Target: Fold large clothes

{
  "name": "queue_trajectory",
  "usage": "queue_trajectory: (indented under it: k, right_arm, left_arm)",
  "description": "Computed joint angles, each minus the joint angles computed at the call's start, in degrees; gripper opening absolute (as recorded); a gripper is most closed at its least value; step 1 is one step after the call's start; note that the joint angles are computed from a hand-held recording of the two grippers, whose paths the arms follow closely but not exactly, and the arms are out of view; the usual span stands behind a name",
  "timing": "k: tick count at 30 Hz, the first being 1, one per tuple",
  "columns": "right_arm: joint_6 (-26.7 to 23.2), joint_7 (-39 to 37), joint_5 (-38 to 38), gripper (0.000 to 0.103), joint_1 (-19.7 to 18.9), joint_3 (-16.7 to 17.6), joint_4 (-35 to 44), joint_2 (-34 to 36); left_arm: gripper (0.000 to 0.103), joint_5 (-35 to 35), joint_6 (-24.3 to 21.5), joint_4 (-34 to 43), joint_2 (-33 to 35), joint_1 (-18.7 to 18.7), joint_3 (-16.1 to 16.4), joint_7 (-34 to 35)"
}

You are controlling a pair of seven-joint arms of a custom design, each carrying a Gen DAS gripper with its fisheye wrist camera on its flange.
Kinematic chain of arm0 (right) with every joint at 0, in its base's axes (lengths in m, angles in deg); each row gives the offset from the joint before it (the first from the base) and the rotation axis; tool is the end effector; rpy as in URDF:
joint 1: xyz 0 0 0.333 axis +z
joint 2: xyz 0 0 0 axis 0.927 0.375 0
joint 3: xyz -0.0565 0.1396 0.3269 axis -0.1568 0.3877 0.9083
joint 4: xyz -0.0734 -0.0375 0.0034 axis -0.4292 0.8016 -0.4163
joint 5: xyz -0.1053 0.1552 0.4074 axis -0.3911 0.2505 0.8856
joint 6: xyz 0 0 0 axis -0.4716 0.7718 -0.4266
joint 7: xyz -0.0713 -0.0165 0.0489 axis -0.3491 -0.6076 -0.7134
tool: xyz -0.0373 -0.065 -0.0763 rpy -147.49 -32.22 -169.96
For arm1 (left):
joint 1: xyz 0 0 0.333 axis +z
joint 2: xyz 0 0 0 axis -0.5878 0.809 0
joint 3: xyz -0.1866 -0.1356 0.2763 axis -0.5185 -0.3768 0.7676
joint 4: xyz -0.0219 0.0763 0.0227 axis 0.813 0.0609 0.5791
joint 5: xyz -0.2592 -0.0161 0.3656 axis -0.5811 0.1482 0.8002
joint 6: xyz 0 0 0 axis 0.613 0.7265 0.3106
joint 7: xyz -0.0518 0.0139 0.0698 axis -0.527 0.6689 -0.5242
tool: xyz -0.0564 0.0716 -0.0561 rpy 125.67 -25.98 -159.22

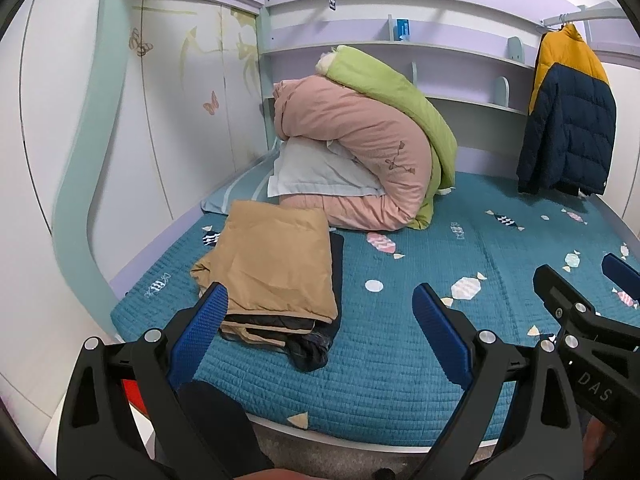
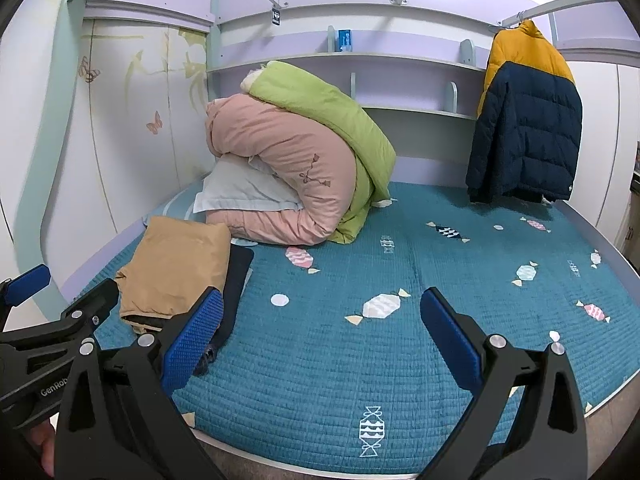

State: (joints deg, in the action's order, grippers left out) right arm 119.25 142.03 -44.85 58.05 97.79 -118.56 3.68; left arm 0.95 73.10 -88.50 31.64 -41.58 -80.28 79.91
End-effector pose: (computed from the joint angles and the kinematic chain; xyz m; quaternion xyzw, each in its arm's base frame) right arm 0.5157 0.0886 0.5887 -0.5440 0.6787 -0.3646 0.3323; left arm 0.5487 -0.2615 0.6033 -0.5566 0.6780 -0.3352 0.3438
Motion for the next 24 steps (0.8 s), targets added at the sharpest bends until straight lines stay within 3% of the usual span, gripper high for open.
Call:
queue_trajectory:
  k: [14,24]
  right_arm:
    - [-0.5,-3.5,3.9,0.095,2.5,-2.1,-0.2,0.4]
    - [-1.4,-3.4,3.9,0.095,2.0,-1.4,0.1,0.7]
  left_arm:
    - [0.094,-0.8,-0.1,-0.2,0.0,-0.2,0.3,0.8]
    - [0.094,-1.3,-0.2,-0.1,0.4,0.1,0.5,2.0]
